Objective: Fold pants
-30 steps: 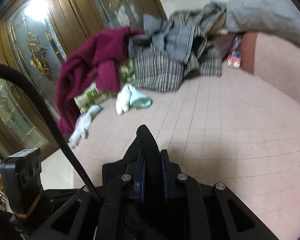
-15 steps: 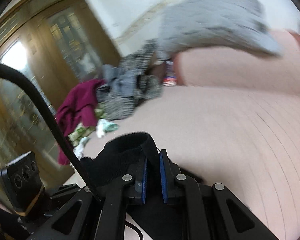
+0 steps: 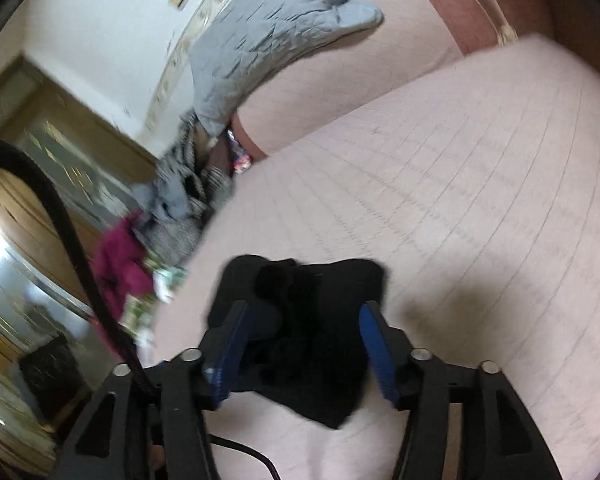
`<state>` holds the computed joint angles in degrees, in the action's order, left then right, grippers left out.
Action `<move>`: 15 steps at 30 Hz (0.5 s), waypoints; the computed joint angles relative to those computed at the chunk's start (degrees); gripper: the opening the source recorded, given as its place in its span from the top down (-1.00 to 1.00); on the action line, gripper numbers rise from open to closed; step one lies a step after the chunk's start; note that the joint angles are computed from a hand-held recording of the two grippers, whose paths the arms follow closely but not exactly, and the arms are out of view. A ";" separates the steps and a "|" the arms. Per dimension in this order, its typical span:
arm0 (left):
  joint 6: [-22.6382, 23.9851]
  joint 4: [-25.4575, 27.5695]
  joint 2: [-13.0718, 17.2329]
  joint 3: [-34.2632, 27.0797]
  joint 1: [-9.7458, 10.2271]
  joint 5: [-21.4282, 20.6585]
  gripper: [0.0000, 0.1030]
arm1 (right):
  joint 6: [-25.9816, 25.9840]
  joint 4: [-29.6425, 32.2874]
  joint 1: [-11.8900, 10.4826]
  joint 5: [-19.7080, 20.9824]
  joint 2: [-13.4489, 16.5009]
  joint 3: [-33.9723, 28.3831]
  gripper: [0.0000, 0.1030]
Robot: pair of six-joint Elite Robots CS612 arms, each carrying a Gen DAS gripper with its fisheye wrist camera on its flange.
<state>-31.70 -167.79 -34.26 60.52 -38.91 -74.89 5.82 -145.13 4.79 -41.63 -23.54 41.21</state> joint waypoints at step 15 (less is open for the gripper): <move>-5.32 9.85 3.62 -5.99 0.58 -1.43 -0.07 | -5.13 5.78 3.18 -1.58 4.17 -8.54 0.83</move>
<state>-37.02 -157.94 -30.64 54.53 -38.33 -76.32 0.69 -139.35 7.96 -43.22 -19.37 32.67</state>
